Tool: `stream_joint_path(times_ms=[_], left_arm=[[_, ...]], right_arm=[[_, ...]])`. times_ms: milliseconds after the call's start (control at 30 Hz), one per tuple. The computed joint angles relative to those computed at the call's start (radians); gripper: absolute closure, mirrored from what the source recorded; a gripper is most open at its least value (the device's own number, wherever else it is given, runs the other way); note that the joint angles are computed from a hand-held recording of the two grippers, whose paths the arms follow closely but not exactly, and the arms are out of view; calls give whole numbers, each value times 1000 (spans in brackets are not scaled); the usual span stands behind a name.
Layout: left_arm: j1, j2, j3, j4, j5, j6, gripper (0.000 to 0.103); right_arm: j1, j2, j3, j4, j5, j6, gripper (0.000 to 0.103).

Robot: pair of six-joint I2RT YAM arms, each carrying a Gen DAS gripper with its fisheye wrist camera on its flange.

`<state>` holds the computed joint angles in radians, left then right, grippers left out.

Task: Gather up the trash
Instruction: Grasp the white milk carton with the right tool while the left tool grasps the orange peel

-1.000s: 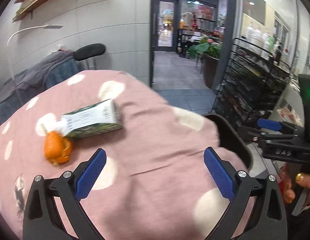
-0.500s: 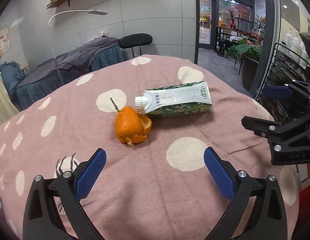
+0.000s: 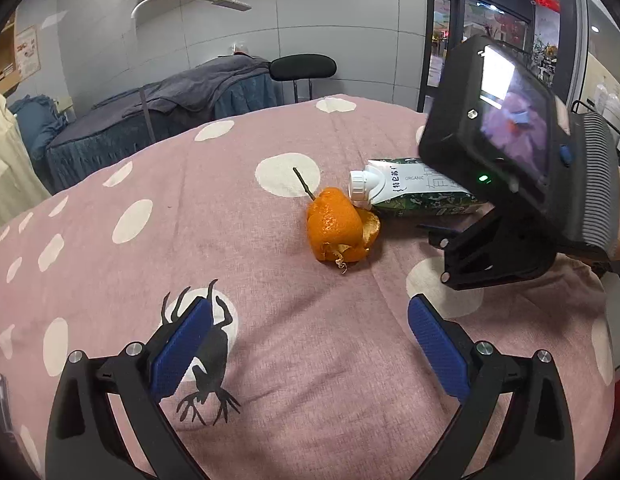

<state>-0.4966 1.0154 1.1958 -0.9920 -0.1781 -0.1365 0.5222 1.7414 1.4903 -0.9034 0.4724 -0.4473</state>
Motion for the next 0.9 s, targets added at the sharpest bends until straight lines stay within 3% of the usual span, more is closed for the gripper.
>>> stream_joint_path(times_ms=[33,67,133,267,433,600,900], left_arm=[[7,9,3,3,13,10,6],[12,17,4,5,22,20,6],[16,35,7,11,31,37,6],[34,81,18,15,64,56,6],[61,170,67,15,133,61,7],[63,316,165,17,149,63,10],[3,507,295,-19,67,40,28]], right_arm=[[5,17,5,-2,17,-15,20],[10,32,9,-9,31,-21,35],[13,37,8,-9,50,-29,39],[-21,-11,20,-51,-36,55,52],[-76,-121,-1,-75,-118,196,52],[-107,-267,-73,-85,-159,248,52],[-104,-509,-173,-127,-195,417,52]])
